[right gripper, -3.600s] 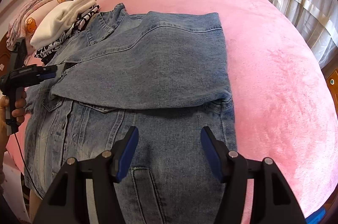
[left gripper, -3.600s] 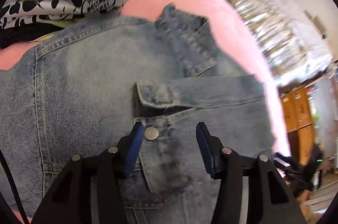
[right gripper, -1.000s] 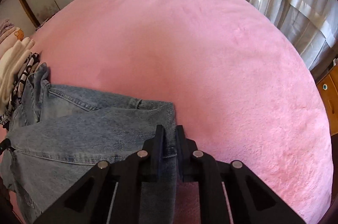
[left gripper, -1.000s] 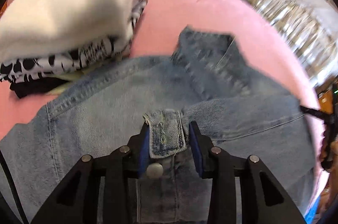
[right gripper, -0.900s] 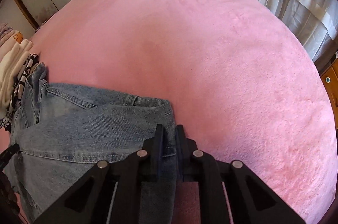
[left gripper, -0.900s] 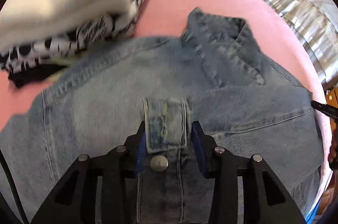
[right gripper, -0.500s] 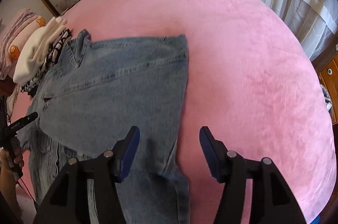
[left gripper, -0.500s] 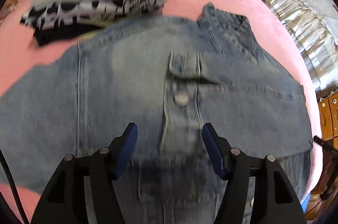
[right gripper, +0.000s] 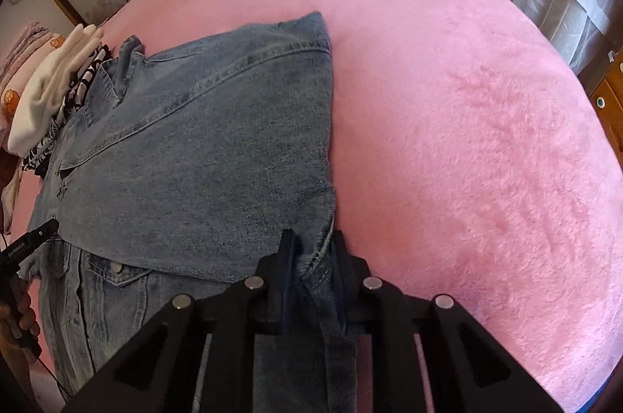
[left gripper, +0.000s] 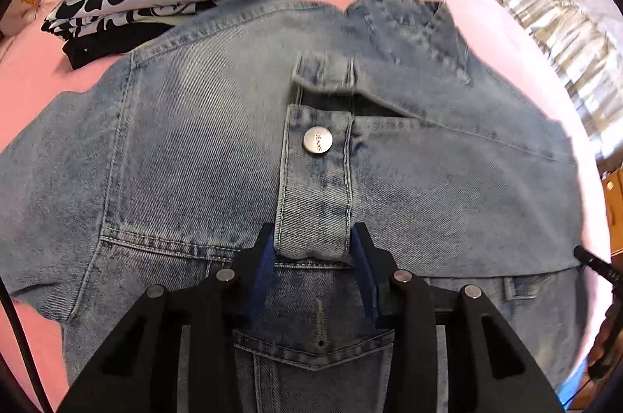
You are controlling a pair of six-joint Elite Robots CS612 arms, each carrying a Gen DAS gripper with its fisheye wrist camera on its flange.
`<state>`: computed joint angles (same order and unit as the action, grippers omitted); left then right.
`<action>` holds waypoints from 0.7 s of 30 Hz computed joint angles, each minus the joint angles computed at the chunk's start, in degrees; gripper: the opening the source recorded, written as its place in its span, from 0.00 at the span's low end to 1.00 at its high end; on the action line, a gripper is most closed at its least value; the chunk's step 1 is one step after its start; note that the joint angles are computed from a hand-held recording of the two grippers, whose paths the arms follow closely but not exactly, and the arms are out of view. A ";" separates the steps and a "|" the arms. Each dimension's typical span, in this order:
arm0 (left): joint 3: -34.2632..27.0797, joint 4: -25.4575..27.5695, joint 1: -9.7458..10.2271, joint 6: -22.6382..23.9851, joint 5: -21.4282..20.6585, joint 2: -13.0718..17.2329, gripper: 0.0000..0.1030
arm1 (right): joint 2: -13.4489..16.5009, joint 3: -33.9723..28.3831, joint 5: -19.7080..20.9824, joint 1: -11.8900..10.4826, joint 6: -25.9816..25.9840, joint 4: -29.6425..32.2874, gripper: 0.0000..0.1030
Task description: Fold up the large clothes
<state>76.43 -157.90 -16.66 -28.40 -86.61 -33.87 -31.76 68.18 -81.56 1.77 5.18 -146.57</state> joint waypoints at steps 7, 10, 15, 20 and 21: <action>2.78 -2.28 -1.52 -0.28 7.09 -2.68 0.42 | -2.57 3.05 -10.81 2.51 -2.71 -6.48 0.39; 4.88 -9.97 -2.62 0.47 8.40 -3.49 0.44 | -3.79 5.79 -10.73 3.05 -3.91 -14.06 0.39; 2.97 -11.36 -5.09 4.87 8.80 -2.27 0.54 | -2.55 3.34 -2.98 4.82 -5.81 -13.87 0.39; -1.28 -5.97 -5.79 1.84 7.81 0.05 0.61 | 0.57 -1.43 0.27 6.77 -7.25 -9.38 0.39; -1.70 -5.42 -5.71 1.48 7.19 0.40 0.60 | 1.59 -3.16 0.25 7.38 -6.61 -7.39 0.39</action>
<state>74.73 -163.32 -22.37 -26.91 -79.42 -33.47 -30.17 65.02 -81.31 9.14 -1.43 -153.95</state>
